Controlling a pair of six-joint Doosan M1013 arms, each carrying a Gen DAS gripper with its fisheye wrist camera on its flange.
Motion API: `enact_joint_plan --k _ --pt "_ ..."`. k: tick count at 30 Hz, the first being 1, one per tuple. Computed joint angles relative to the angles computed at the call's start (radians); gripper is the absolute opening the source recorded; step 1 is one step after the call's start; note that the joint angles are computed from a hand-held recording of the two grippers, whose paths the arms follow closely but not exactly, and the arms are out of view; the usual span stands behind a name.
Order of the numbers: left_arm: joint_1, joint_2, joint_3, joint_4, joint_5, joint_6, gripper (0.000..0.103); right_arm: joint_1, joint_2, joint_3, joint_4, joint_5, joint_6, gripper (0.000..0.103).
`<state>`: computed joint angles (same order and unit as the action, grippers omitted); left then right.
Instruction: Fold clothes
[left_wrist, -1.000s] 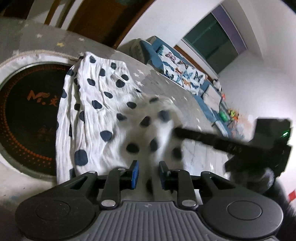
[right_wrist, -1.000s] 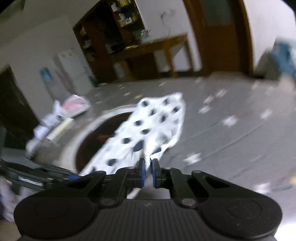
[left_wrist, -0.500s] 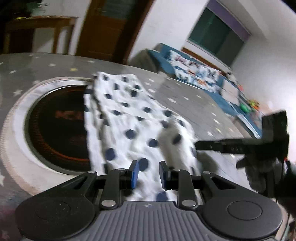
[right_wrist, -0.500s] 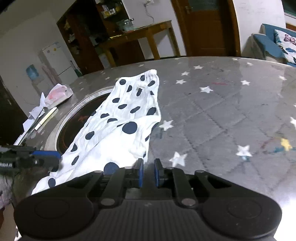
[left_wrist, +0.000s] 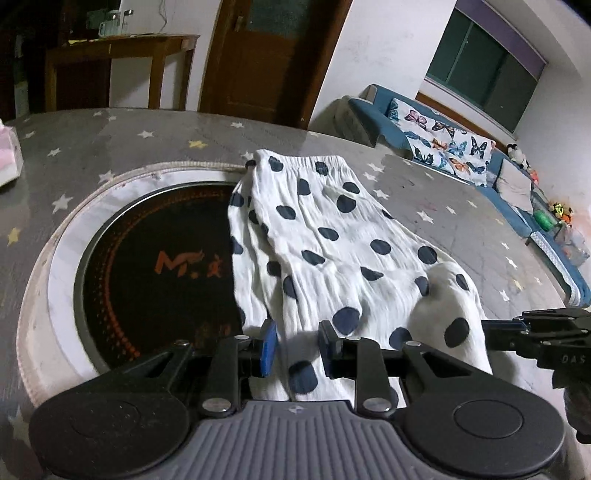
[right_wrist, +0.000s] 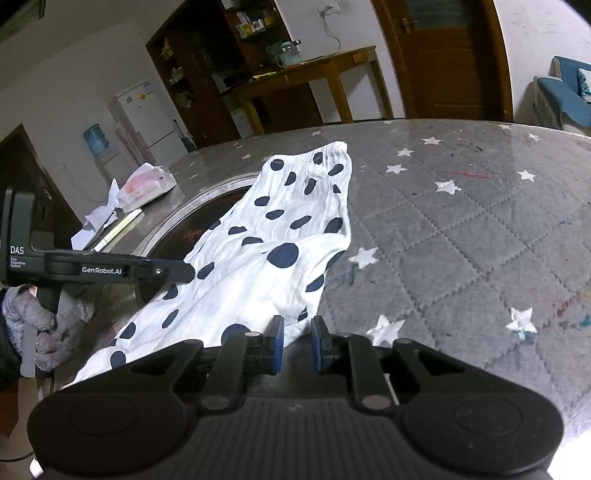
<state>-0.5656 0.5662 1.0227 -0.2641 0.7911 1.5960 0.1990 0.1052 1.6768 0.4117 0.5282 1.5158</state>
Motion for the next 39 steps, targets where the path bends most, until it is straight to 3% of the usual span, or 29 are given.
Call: enact_joint_plan --k 2,4,9,15,18,23,28,29,30,31,39 --pt "-0.004 0.0 0.0 0.012 -0.004 0.015 0.012 0.001 0.001 -0.001 -0.005 -0.001 -0.001 0.016" --pt "-0.007 -0.011 0.016 0.027 -0.031 0.017 0.006 0.005 0.001 -0.003 -0.038 0.0 0.02 0.016" --pt "0.003 -0.04 0.051 0.018 -0.101 -0.008 0.005 0.013 -0.007 -0.003 -0.12 0.013 0.054 0.016" --pt "0.011 -0.032 0.041 0.035 -0.081 -0.063 0.005 0.008 -0.01 0.002 -0.06 0.014 -0.028 0.017" --pt "0.01 -0.029 0.04 0.038 -0.075 -0.066 0.005 0.01 -0.004 0.001 -0.062 0.002 -0.048 0.023" --pt "0.01 -0.025 0.037 0.051 -0.06 -0.075 0.005 0.01 0.01 -0.015 -0.064 -0.001 -0.084 0.025" --pt "0.009 -0.018 0.029 0.061 -0.043 -0.08 0.005 0.002 0.019 -0.021 0.012 0.004 -0.168 0.026" --pt "0.009 -0.017 0.027 0.063 -0.041 -0.08 0.005 -0.001 0.02 -0.021 0.038 0.007 -0.189 0.023" --pt "0.009 -0.017 0.027 0.063 -0.04 -0.081 0.005 -0.003 0.021 -0.021 0.059 0.01 -0.2 0.011" --pt "0.008 -0.017 0.027 0.064 -0.04 -0.081 0.005 -0.005 0.022 -0.022 0.068 0.015 -0.203 0.007" --pt "0.004 -0.034 0.046 0.102 -0.081 -0.101 0.005 0.037 -0.029 -0.007 -0.322 -0.012 0.104 0.002"
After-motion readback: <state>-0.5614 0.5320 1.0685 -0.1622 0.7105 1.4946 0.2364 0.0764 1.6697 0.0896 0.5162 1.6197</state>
